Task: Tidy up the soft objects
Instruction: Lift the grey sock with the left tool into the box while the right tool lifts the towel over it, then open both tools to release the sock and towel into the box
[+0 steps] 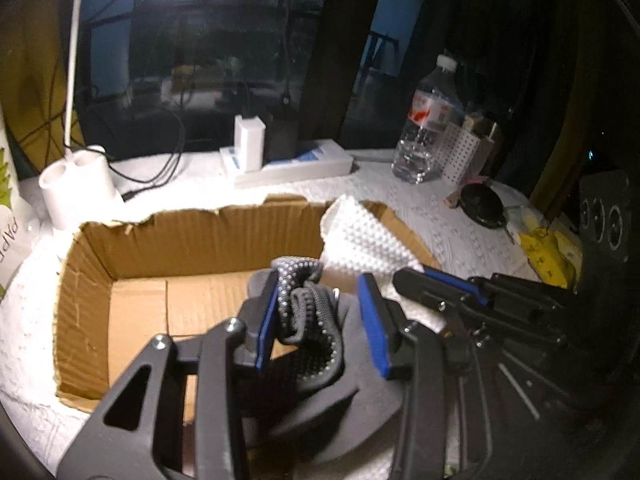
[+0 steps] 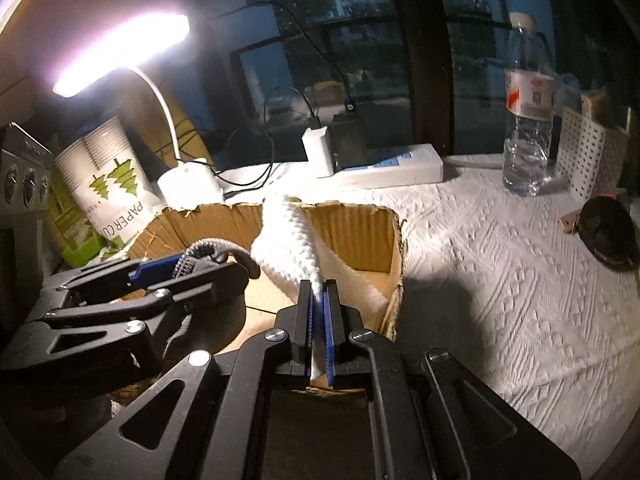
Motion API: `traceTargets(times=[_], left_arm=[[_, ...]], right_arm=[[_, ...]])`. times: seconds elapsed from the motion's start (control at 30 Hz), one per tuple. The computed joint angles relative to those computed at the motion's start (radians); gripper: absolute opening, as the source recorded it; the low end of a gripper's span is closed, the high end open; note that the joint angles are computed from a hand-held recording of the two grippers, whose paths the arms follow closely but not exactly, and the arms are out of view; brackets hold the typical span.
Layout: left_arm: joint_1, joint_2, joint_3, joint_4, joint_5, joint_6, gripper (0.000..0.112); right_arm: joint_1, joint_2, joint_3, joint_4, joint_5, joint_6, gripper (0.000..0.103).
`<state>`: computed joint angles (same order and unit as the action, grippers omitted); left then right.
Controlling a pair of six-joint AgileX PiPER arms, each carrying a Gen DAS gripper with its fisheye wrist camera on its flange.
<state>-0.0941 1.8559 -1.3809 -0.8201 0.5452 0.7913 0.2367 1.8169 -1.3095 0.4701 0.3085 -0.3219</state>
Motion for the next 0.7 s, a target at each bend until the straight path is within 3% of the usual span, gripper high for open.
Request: traceTargets(times=[0.07,0.1,0.3,0.7], left_arm=[[-0.004,0.007,-0.009,0.023,0.006,-0.021,0.044],[-0.005,0.009,-0.013,0.035,0.009,-0.031,0.050],[0.000,-0.019,0.010,0.024,-0.004,-0.024,0.051],[0.050,-0.157,0.131,-0.045,-0.015,0.064,0.052]], right_arm=[[-0.004,0.001,-0.005,0.000,0.010,0.006,0.007],[-0.003,0.002,-0.009,-0.015,0.014,0.020,0.012],[0.004,-0.006,-0.009,-0.131,0.011,0.145,0.040],[0.038,-0.128,0.089,-0.398,-0.021,0.432,0.043]])
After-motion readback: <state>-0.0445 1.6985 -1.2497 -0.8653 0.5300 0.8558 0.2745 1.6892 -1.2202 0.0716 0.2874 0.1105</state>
